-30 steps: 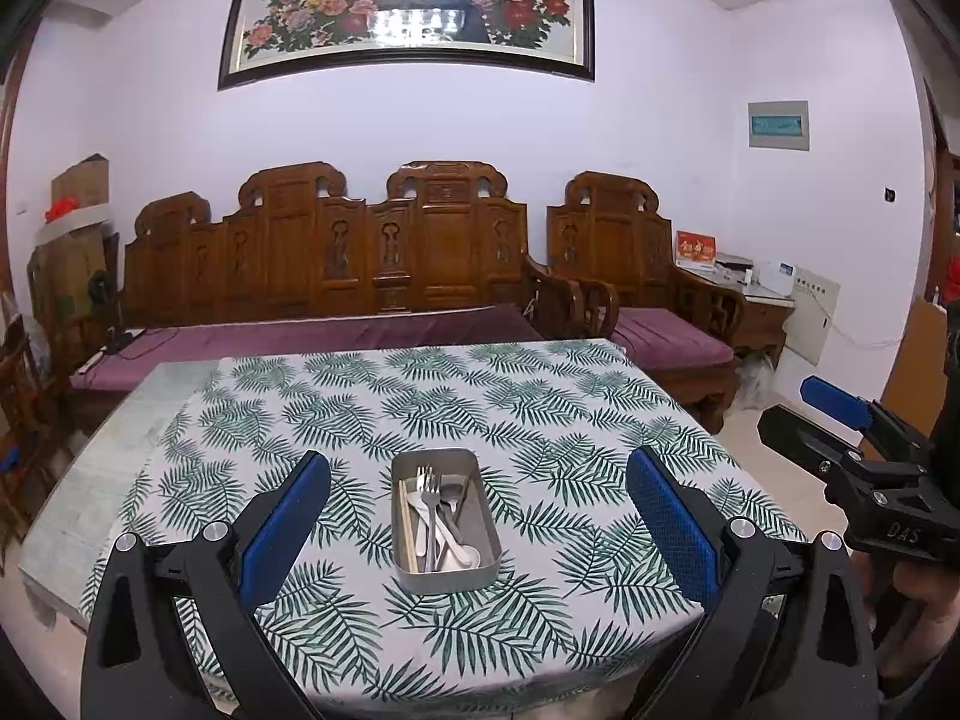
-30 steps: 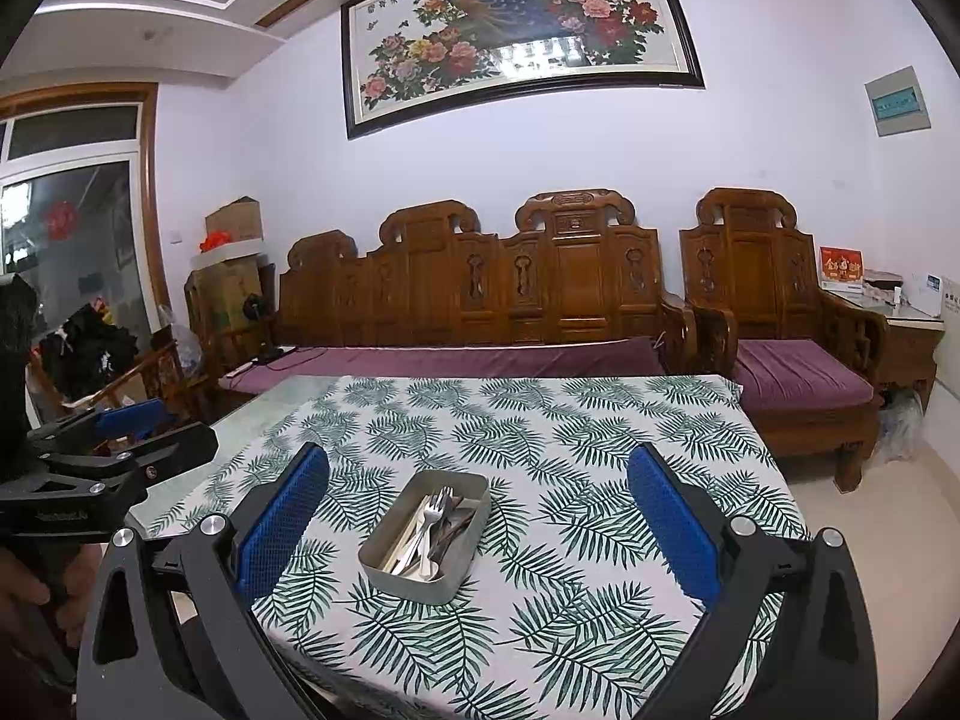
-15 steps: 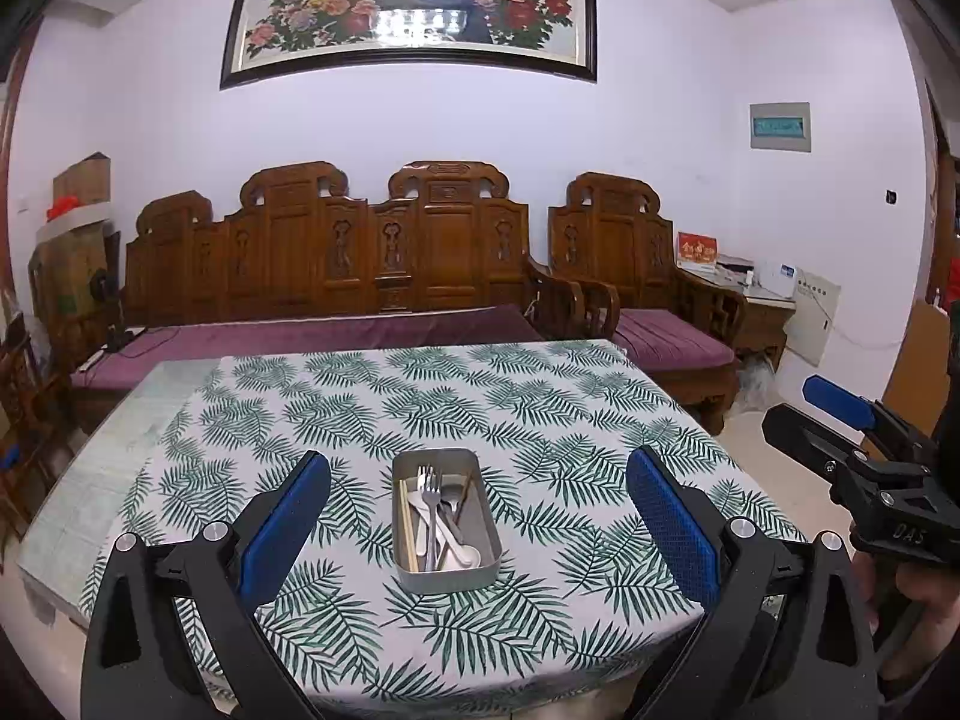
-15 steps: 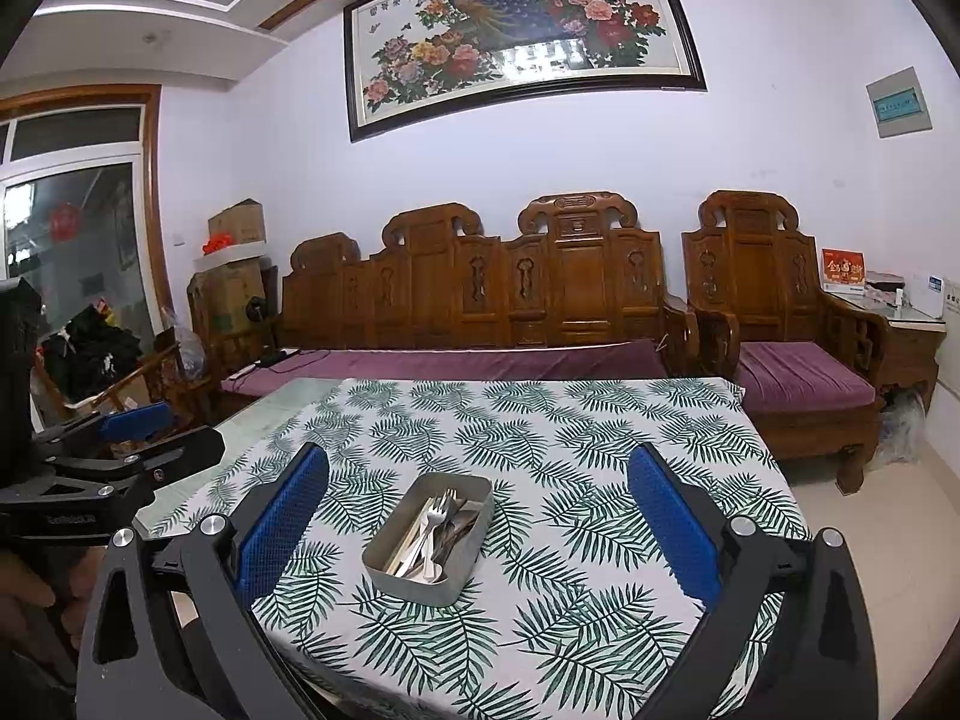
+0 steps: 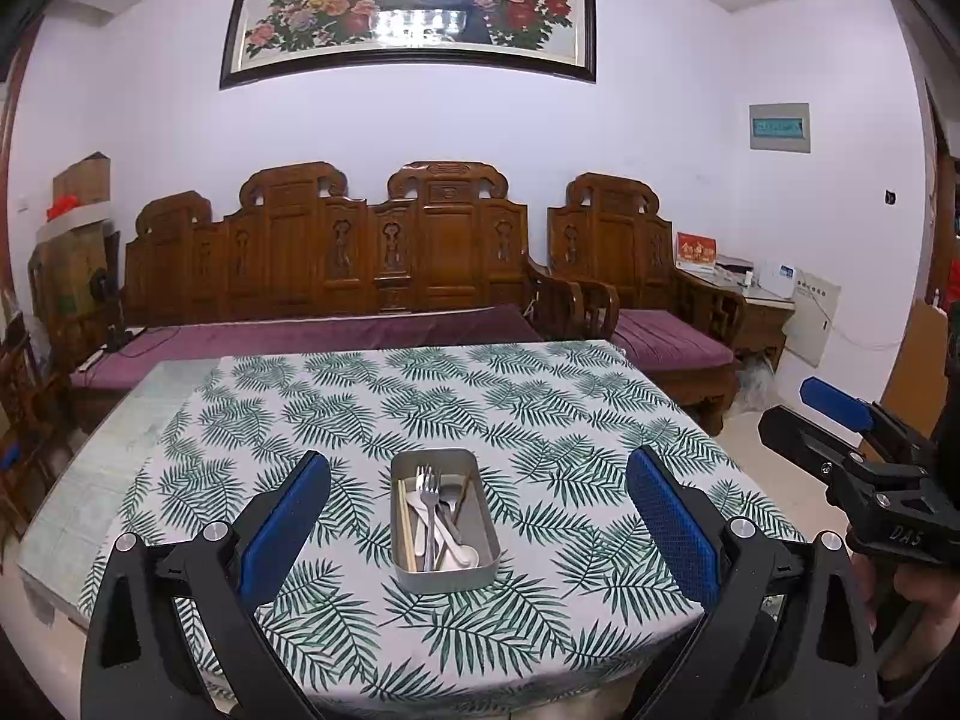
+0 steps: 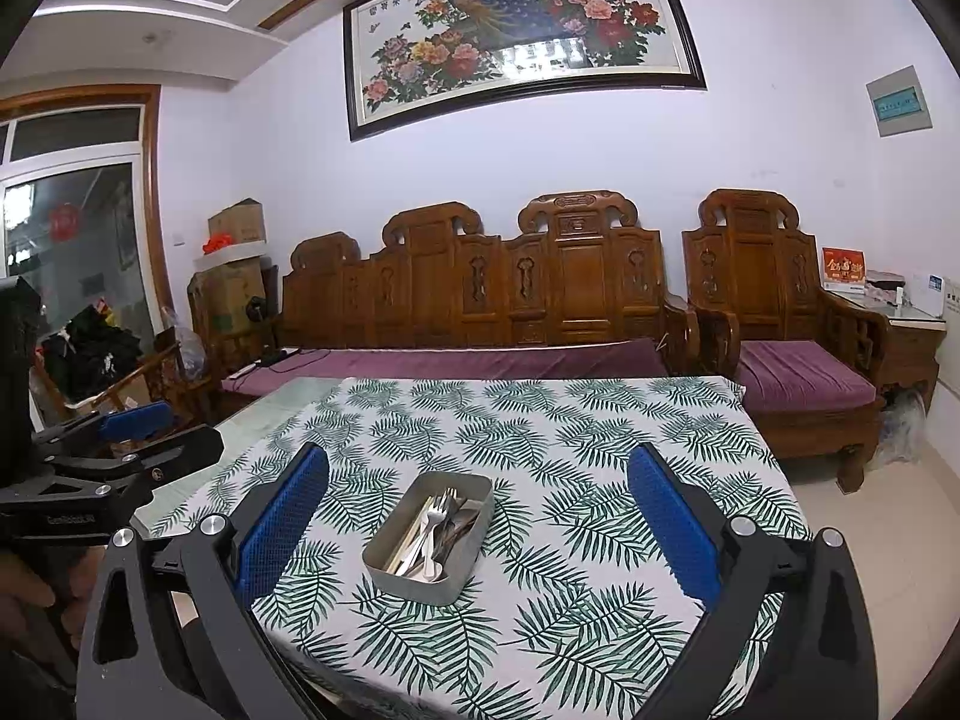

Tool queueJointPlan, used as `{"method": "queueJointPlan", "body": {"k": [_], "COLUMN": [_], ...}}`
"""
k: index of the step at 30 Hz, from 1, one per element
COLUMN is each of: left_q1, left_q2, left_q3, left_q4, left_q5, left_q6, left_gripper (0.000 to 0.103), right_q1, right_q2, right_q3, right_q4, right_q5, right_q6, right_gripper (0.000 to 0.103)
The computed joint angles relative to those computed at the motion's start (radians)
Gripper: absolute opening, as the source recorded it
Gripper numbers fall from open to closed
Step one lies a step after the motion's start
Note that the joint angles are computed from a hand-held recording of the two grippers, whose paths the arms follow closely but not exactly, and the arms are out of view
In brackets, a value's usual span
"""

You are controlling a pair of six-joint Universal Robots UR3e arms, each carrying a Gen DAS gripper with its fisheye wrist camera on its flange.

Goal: Organize utensils

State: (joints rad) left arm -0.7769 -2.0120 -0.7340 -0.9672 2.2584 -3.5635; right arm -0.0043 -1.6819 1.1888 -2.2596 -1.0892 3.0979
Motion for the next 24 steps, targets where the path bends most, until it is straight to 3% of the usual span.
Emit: {"method": "queueJointPlan", "body": {"k": [24], "left_q1": [-0.005], "left_q2": [-0.009], "left_q3": [0.021], "left_q4": [-0.008], "left_q5": [0.004], "left_q6": [-0.001], "left_gripper": [0.095], "right_q1": [-0.005], "right_q2": [-0.002], "right_q3": [-0.01], "right_q4": [0.015], "right_q5": [0.004], "right_q6": [-0.002], "right_gripper": [0.1]}}
